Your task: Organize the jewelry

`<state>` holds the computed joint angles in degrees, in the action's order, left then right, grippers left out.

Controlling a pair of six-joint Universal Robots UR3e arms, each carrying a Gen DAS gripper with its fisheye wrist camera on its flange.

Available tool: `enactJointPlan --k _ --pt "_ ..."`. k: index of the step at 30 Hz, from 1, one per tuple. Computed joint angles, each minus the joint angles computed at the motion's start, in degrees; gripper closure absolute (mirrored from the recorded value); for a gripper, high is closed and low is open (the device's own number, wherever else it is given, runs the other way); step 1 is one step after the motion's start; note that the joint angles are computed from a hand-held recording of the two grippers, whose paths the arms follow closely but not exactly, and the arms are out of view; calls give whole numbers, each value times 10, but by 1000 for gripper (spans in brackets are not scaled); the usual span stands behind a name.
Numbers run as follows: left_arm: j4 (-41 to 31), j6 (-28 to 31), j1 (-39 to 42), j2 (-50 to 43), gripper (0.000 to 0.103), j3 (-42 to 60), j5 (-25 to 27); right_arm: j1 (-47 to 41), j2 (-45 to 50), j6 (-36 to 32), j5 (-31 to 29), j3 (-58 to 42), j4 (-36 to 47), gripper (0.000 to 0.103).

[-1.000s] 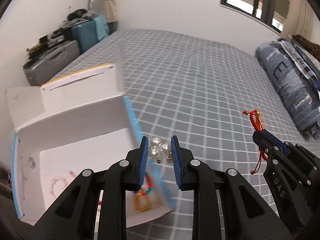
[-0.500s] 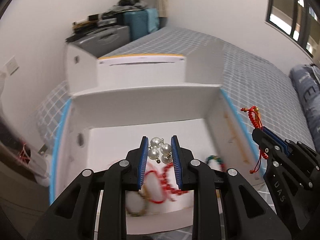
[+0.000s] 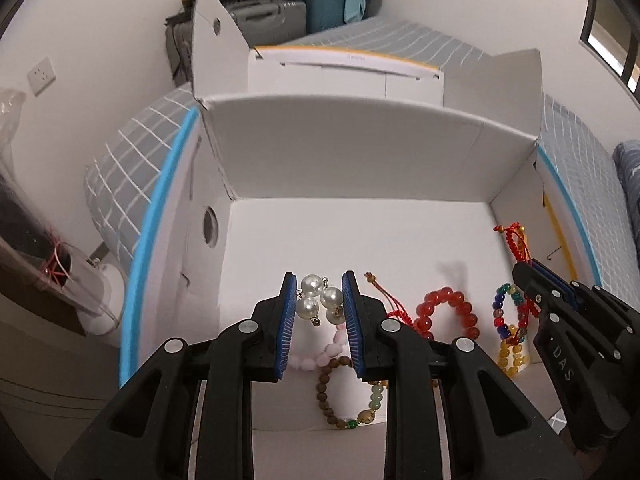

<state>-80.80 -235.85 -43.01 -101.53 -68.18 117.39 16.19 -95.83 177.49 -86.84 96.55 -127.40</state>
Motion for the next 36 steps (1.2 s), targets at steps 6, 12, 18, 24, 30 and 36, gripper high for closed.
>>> enactJointPlan --k 6,12,18,24,30,36 --pt "13 11 9 -3 80 -10 -14 -2 9 1 -4 2 3 95" --pt "16 10 16 -1 79 -16 -25 -1 13 1 -6 -5 6 92" --pt "-1 -8 5 0 52 -1 -2 -6 -20 0 2 12 -13 50" --pt "-62 -60 -59 -3 22 59 87 1 -90 -4 -19 31 -32 16" --pt "-104 -111 -124 -1 7 91 148 -9 -186 -1 -24 56 -6 8" --pt "-133 -174 -184 9 6 87 185 -18 -271 0 -18 81 27 8"
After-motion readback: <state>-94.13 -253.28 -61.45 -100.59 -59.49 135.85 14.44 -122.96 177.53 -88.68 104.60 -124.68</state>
